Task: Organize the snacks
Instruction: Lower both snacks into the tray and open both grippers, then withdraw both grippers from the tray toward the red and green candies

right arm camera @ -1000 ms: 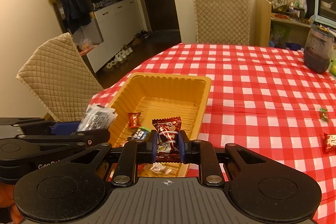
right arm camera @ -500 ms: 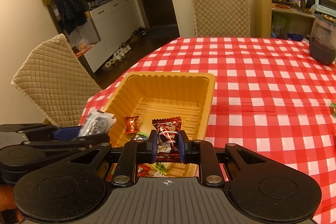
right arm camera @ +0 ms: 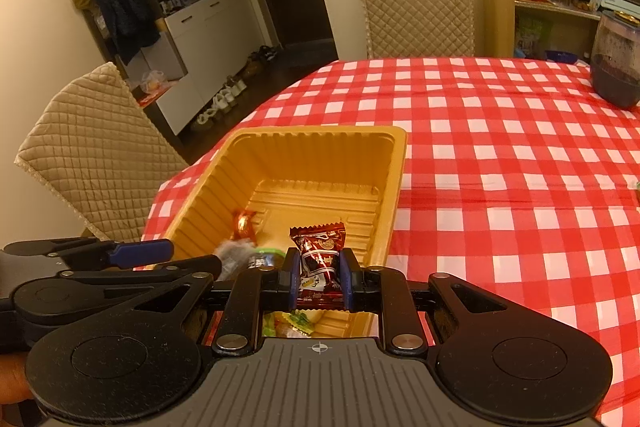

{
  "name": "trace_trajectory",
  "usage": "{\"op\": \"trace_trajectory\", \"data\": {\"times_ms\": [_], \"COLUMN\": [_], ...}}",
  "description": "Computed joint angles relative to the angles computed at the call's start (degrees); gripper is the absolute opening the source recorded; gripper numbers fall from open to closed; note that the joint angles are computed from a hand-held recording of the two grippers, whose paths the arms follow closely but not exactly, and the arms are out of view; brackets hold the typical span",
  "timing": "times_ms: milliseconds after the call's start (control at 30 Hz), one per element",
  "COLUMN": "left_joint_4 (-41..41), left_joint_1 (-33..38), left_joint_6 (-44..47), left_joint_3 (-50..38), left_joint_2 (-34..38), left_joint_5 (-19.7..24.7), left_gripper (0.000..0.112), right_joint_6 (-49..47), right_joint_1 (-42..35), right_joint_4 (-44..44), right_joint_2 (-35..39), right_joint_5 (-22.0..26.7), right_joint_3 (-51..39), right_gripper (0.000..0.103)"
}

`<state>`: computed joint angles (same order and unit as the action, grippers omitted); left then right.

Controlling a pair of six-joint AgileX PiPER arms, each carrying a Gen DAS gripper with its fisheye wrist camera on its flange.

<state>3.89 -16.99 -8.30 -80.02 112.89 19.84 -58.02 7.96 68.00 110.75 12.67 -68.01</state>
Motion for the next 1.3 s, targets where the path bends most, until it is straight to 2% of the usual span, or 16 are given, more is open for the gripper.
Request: {"op": "trace_trajectory", "data": {"times_ms": [567, 933, 1133, 1200, 1267, 1300], "left_joint_4": [1.45, 2.29, 3.82, 4.03, 4.70, 4.61], "left_joint_1": [0.47, 0.84, 0.85, 0.93, 0.84, 0.84], "left_joint_6": [-1.41, -2.27, -3.79, -3.81, -4.42, -4.41], "left_joint_3": [3.76, 4.05, 3.97, 4.20, 4.54, 4.72], "left_joint_2": [-4.00, -4.14, -3.98, -4.19, -4.52, -4.71], "left_joint_5": [-0.48, -0.51, -0.27, -0.28, -0.37, -0.44], "left_gripper": [0.045, 0.045, 0.045, 0.045, 0.045, 0.045], "right_joint_6": [-0.65, -1.49, -9.26, -10.08, -11.00, -11.72], "right_joint_1": [1.45, 1.36, -0.62, -0.98, -1.58, -1.96], "right_joint_4": [1.48, 3.05, 12.15, 13.99, 15.59, 16.52], "right_joint_2": [-1.43, -0.72, 0.96, 1.05, 0.58, 0.17], "right_joint_5": [0.80, 1.83, 6.61, 6.62, 6.31, 6.19], "right_joint_3": [0.66, 0.17, -0.47, -0.23, 0.48, 1.03], "right_gripper": [0.021, 0.021, 0.021, 0.023, 0.035, 0.037]}}
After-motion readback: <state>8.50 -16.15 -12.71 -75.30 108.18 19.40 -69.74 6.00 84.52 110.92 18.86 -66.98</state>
